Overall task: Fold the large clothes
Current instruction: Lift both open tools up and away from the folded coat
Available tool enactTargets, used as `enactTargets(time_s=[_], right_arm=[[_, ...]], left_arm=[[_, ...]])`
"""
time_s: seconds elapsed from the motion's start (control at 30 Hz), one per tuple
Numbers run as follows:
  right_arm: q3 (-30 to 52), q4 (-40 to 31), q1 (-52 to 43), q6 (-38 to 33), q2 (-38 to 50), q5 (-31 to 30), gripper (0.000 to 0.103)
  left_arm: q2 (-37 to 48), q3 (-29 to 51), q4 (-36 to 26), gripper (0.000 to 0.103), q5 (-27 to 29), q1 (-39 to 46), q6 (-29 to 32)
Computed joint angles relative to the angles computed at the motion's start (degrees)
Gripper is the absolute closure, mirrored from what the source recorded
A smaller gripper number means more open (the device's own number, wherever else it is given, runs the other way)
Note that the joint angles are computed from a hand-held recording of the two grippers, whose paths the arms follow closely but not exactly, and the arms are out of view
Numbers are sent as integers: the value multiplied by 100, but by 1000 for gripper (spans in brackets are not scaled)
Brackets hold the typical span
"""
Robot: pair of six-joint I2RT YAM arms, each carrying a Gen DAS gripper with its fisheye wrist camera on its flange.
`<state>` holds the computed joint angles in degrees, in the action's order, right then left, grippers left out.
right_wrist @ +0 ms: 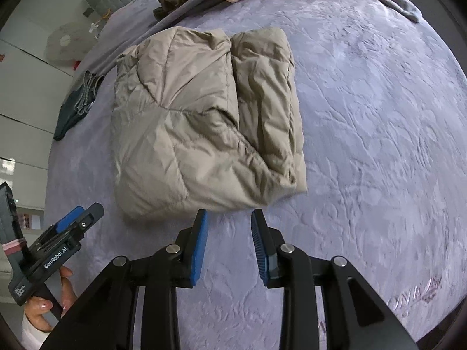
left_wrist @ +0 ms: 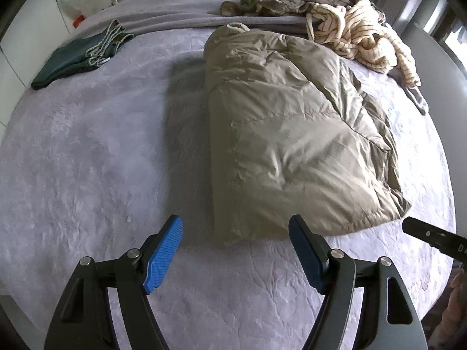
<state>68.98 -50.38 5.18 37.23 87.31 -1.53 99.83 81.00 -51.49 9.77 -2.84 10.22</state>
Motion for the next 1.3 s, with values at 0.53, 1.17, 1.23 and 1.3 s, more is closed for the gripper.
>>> enactTargets(time_s=[0.53,1.17,1.23,1.3], right_arm=[[504,-1031,1285,948,-221,911,49],[1266,-1919,1964,382,-1242,2683,0],[1334,-1985,2018,441,-1283,2749,0],[1431,-2077,2027,422,-1263,2774,0]], left_arm=[[-1003,-185,-636,0,341,476,617],[-2655,122,-1455,0,-333,200,-319],[-2746,154,-1486,0,-426,131,-330],[-2819,192,-1536,0,-450,111,-360]])
